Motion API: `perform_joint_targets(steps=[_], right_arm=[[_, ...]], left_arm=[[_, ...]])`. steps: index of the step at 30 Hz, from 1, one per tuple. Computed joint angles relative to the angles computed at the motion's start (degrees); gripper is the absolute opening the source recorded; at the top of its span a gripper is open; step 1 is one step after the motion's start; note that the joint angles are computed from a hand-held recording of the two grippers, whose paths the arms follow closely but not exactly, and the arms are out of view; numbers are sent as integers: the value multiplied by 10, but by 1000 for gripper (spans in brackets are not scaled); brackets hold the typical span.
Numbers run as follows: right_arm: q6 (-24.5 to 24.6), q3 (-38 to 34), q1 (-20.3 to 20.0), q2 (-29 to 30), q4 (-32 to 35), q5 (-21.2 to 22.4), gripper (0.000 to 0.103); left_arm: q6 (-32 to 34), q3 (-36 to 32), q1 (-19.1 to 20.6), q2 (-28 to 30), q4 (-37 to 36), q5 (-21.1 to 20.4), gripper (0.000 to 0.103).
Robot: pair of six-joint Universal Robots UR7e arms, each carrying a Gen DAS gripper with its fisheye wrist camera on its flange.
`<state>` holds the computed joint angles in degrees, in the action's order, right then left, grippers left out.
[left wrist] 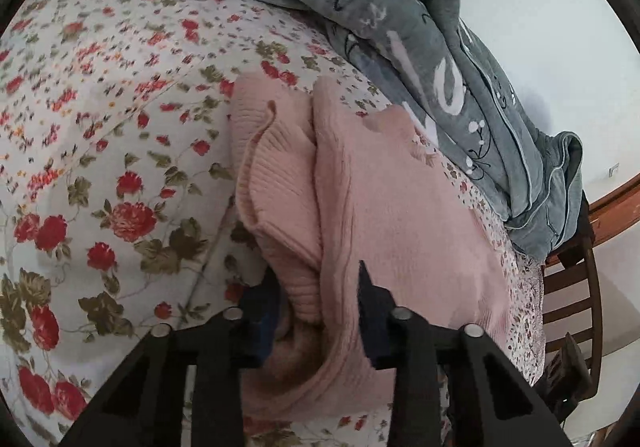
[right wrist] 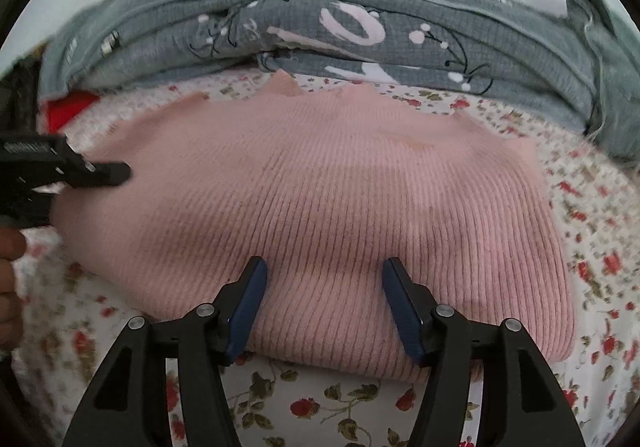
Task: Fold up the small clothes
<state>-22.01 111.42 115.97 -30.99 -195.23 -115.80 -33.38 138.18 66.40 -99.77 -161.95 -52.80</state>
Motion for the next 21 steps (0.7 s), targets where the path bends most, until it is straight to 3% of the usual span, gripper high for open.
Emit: perform_joint_targets(steps=[3,6,10,14,21], right_arm=[[38,24,-15,-51,47,52,61],[41,65,-29,-98,17,83,64],[14,103,-41,-145,-21,67,67],[11,138,-70,-200,-19,67,67],[0,196,-121,-287,-46,70,67]], left_arm=[[-12,-4,-27,-12,27,24,28],[-26,-7,-65,-26,51,51,28],[-48,-26,-110,-17,101,93,27],[-67,-57,-152,17,151,128,26],[-72,-133,-200,133,208,154,26]])
